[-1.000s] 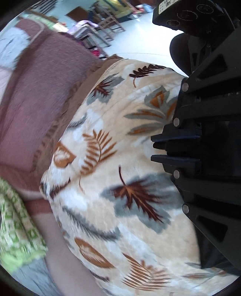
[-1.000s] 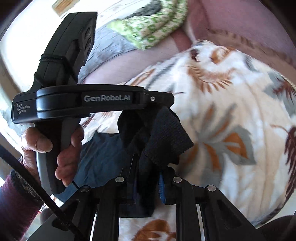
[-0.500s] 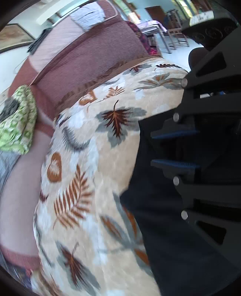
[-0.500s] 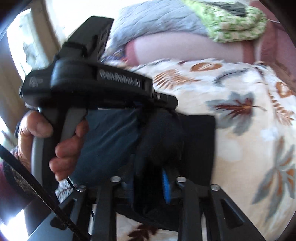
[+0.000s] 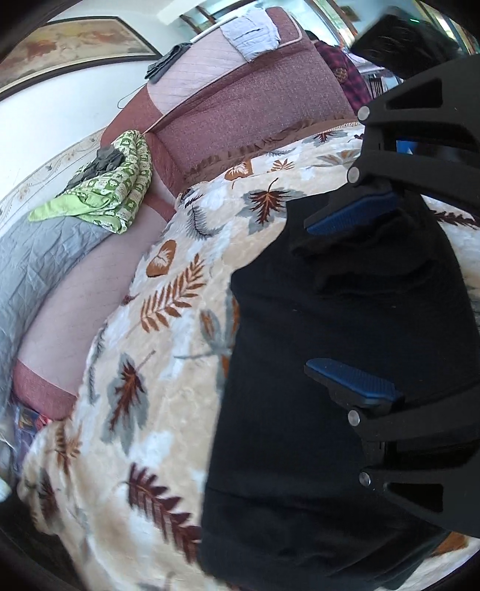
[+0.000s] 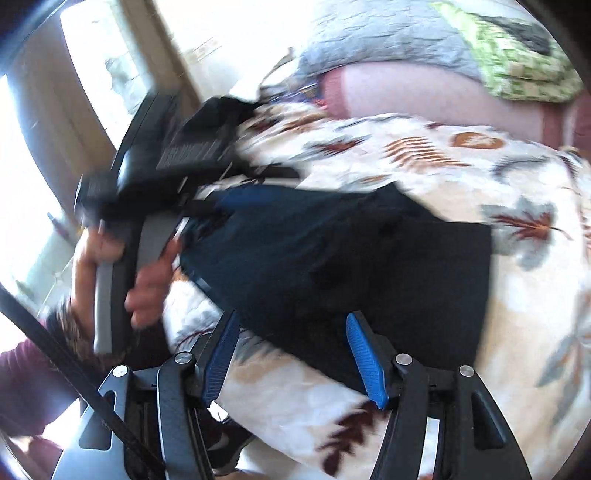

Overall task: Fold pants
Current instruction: 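Fold the pants end over with both tools and release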

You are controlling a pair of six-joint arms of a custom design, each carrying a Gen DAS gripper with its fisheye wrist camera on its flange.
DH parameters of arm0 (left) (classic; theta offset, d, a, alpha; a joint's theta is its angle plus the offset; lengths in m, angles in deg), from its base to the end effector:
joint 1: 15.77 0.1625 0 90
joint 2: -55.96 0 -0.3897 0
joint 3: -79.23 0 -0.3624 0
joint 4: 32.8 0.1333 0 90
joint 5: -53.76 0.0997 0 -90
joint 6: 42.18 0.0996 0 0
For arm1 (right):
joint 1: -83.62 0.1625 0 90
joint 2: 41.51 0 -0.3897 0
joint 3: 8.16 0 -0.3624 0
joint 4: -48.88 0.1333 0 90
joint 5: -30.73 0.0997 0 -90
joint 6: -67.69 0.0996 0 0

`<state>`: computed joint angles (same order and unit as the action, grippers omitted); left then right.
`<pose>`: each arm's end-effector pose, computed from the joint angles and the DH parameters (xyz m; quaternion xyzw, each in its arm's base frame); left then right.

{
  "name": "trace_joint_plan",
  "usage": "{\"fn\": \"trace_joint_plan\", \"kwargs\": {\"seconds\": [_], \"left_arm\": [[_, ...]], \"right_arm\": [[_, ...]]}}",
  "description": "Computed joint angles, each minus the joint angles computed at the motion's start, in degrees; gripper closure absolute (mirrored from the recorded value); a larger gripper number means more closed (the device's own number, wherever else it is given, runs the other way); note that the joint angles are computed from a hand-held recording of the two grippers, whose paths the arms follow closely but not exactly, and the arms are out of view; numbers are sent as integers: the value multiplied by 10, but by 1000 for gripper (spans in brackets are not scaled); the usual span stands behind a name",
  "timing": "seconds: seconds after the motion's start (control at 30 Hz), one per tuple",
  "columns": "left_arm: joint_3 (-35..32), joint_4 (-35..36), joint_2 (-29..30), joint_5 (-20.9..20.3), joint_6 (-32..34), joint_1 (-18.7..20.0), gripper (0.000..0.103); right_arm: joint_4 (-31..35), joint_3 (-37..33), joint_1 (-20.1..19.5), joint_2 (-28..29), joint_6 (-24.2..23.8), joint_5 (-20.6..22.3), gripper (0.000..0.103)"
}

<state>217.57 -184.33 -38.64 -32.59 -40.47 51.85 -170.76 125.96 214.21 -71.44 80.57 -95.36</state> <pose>-0.0064 -0.3822 0.2362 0.2012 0.9668 -0.1577 0.0032 0.2997 -0.2351 -0.0242 0.1558 -0.9168 0.3230 0.1756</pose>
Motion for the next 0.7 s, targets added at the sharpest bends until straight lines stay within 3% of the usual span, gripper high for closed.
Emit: {"fn": "trace_joint_plan", "kwargs": {"seconds": [0.07,0.1,0.2,0.27,0.33,0.4,0.43,0.47,0.5,0.7], "left_arm": [[10,-10,0,-6,4,10,35],[14,-16,-1,-2,6,11,35],[31,-41,-13,17,28,10,35],[36,-47,-25,19,46,16,35],[36,-49,-32,24,54,24,35],[33,-50,-33,25,53,33,35],[31,-51,-32,20,52,38,35],[30,-53,-32,16,50,41,35],[29,-55,-32,13,49,43,35],[30,-73,-33,19,42,42,35]], "right_arm": [[21,-2,5,-13,24,-45,44],[36,-3,1,-25,40,-66,55],[39,-11,-28,-43,52,-51,59],[49,-32,-46,-43,41,-37,55],[57,-53,-52,-31,45,-19,37],[94,-82,-50,-14,51,-32,37],[128,-93,-42,-10,60,-46,44],[176,-110,-46,-5,64,-59,61],[201,-114,-47,-4,73,-56,98],[149,-100,-47,-2,72,-2,97]]}}
